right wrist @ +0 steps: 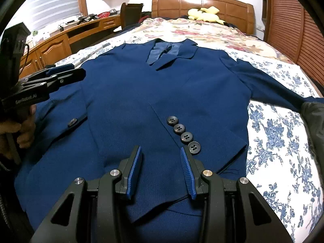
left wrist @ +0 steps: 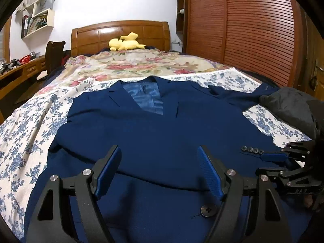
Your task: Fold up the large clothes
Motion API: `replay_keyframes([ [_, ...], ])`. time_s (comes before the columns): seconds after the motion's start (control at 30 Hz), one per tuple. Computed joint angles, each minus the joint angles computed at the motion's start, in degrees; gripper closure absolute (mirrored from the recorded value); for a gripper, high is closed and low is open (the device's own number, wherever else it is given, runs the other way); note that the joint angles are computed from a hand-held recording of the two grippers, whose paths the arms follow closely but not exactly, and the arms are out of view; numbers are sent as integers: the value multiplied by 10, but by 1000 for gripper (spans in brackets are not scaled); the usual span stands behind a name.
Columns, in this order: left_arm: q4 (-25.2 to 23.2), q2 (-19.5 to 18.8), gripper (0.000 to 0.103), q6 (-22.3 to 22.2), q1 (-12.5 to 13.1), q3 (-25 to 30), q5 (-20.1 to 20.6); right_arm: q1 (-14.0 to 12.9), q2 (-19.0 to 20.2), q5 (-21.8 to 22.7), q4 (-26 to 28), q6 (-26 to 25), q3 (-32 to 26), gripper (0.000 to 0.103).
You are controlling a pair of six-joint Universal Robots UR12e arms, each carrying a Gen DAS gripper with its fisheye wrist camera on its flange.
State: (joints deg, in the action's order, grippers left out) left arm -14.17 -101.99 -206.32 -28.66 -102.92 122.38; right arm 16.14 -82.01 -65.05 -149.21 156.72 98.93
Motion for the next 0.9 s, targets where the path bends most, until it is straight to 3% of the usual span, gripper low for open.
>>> replay_keyframes([
  [0.27, 13, -2, 25, 4, -1, -2, 5, -21, -14, 4, -28, 19, 4, 62],
  [0.4, 13, -1, 25, 3, -1, -2, 2, -31, -4, -31, -48, 20, -15, 44],
  [0.6, 12, -2, 25, 5, -1, -2, 3, -37, 52, -94, -28, 29, -88, 43],
  [0.9, 12, -2, 25, 8, 0, -3, 3, -11, 149, -231, 57, 25, -205, 43],
])
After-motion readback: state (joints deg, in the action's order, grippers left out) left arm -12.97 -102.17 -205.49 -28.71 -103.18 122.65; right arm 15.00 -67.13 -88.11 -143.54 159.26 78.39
